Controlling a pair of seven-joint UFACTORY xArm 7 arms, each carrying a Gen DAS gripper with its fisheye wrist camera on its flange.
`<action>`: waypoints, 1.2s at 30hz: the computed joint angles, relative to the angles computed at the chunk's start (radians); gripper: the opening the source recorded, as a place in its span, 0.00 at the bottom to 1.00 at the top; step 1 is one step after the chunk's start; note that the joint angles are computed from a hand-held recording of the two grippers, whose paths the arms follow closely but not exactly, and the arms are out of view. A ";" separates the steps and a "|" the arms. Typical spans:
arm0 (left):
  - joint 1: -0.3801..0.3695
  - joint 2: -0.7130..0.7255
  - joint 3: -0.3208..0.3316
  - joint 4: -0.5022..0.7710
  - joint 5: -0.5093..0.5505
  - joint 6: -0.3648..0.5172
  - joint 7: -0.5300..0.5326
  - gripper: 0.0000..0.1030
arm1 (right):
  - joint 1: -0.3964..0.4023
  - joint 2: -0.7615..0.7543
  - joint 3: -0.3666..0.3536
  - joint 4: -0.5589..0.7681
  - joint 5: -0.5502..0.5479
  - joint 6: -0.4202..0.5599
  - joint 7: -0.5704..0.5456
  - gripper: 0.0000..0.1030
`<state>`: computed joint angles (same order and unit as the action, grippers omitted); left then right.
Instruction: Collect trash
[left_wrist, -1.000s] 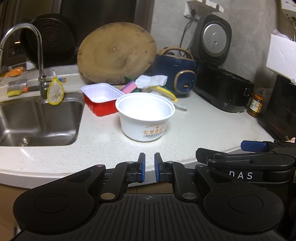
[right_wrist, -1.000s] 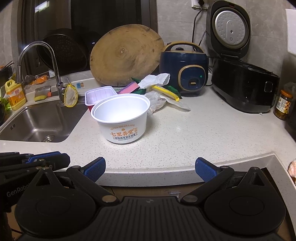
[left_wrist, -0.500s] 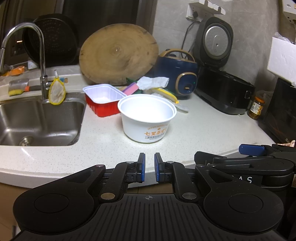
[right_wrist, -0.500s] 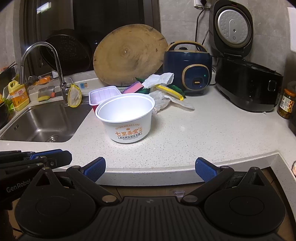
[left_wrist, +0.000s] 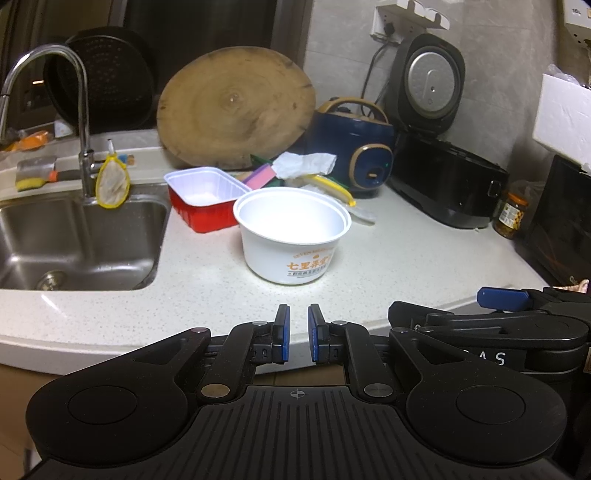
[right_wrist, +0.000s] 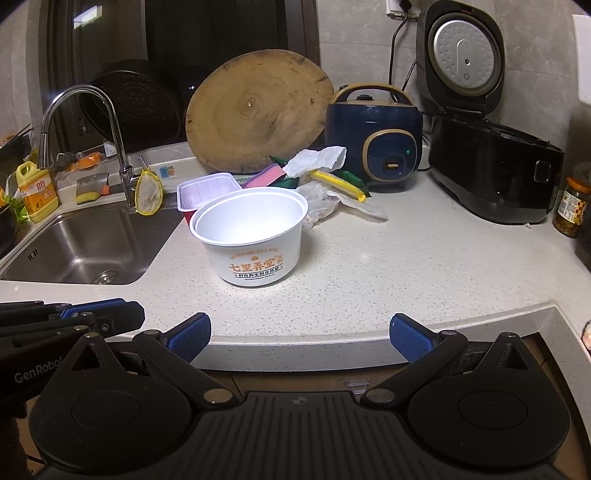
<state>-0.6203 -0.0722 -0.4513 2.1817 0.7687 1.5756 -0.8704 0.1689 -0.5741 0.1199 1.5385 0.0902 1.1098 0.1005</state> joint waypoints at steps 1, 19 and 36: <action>0.000 0.000 0.001 0.000 -0.001 0.000 0.001 0.13 | -0.001 -0.001 0.001 -0.001 -0.001 -0.001 0.002 1.00; 0.001 0.004 0.003 0.002 -0.006 -0.002 0.001 0.13 | -0.005 -0.002 -0.004 -0.005 -0.003 0.004 0.010 1.00; -0.041 0.058 0.056 0.057 -0.008 0.019 0.017 0.13 | -0.006 0.039 -0.010 0.012 -0.003 0.000 0.009 1.00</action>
